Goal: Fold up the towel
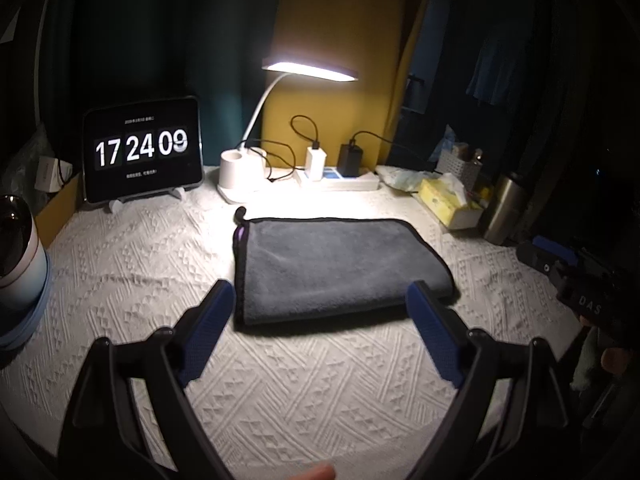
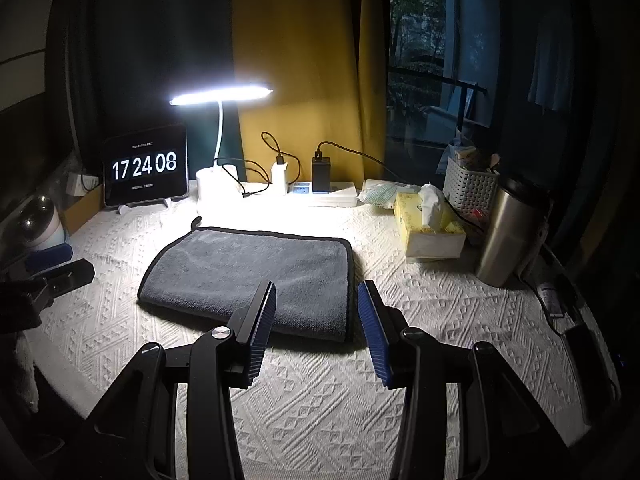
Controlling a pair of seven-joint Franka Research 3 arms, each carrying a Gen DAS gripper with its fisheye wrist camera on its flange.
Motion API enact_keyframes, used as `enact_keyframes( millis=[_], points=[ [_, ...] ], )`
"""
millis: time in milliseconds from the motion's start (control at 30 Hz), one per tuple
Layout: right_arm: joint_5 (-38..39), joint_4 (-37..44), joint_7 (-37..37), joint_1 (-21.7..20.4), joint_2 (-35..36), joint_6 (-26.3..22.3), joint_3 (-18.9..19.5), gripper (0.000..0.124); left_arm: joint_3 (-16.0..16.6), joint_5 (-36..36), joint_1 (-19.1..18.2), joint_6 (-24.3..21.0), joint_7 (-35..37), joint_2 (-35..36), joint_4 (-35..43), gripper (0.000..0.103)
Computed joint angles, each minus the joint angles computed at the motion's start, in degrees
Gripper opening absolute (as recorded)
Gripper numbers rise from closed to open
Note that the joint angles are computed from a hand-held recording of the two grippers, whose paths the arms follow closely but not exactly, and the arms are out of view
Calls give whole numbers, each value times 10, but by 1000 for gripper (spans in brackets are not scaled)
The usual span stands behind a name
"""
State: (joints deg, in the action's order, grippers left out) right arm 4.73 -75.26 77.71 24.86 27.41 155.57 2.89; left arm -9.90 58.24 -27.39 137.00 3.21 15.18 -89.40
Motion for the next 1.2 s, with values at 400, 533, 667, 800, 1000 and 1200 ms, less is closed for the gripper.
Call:
enact_keyframes(
  millis=[400,533,667,800,1000,1200],
  points=[
    [7,-110,-8,-5,-70,54,6,45,-14,67,-20,-24,-50,-27,-36,89],
    [10,-146,-8,-7,-92,71,8,45,-21,95,-23,-27,-77,-39,-54,89],
    [12,-180,-10,-8,-114,87,12,45,-29,115,-23,-26,-102,-52,-71,89],
    [14,-217,-10,-9,-139,109,14,45,-38,150,-25,-32,-132,-67,-89,89],
    [-1,-263,2,-7,-173,139,12,45,-58,208,-32,-66,-151,-86,-103,89],
    [-7,-301,8,-11,-205,172,16,49,-69,232,-42,-111,-148,-89,-99,90]
  ],
)
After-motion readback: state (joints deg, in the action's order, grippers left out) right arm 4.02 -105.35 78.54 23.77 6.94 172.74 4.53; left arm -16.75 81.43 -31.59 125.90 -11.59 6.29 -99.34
